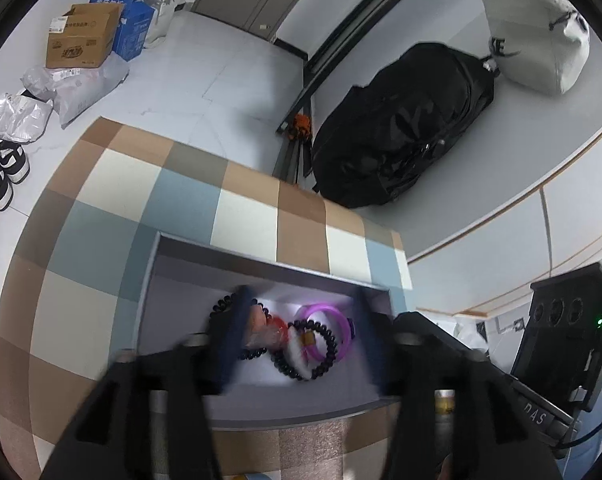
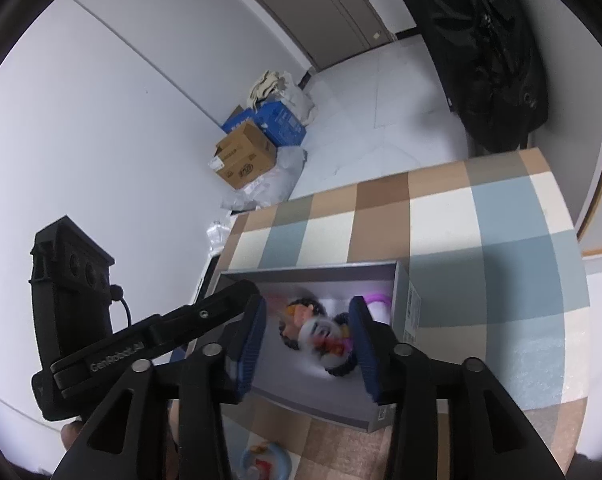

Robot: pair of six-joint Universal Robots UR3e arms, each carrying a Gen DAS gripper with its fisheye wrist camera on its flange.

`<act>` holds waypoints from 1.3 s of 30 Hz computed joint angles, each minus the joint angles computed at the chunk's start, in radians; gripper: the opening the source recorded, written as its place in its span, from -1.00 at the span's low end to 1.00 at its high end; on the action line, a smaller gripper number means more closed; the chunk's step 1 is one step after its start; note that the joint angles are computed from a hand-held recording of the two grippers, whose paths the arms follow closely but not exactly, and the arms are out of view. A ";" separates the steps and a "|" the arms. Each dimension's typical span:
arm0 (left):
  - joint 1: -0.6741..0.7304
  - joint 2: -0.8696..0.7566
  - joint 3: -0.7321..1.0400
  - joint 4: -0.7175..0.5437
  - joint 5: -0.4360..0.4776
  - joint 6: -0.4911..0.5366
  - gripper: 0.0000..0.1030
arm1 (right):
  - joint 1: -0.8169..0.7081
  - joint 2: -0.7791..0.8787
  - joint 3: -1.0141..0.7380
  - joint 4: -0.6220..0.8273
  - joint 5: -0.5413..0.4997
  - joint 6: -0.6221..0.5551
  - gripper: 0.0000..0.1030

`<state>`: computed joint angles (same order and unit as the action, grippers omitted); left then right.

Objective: Organize jewelry
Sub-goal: 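Carry the ring and white badge into the grey box and open both tools, then lift both tools out of the box back over the toy pile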

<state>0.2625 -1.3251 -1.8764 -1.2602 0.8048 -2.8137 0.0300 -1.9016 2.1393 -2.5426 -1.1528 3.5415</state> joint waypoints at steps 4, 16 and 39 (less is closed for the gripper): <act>0.013 0.018 -0.003 -0.012 -0.010 0.024 0.19 | -0.022 -0.040 0.025 -0.013 -0.006 0.010 0.24; 0.055 0.071 -0.018 -0.048 0.013 0.038 0.19 | -0.031 -0.094 0.043 0.023 -0.025 0.001 0.68; 0.241 0.357 -0.096 -0.404 0.047 0.402 0.24 | 0.115 -0.171 0.101 0.008 -0.188 0.020 1.00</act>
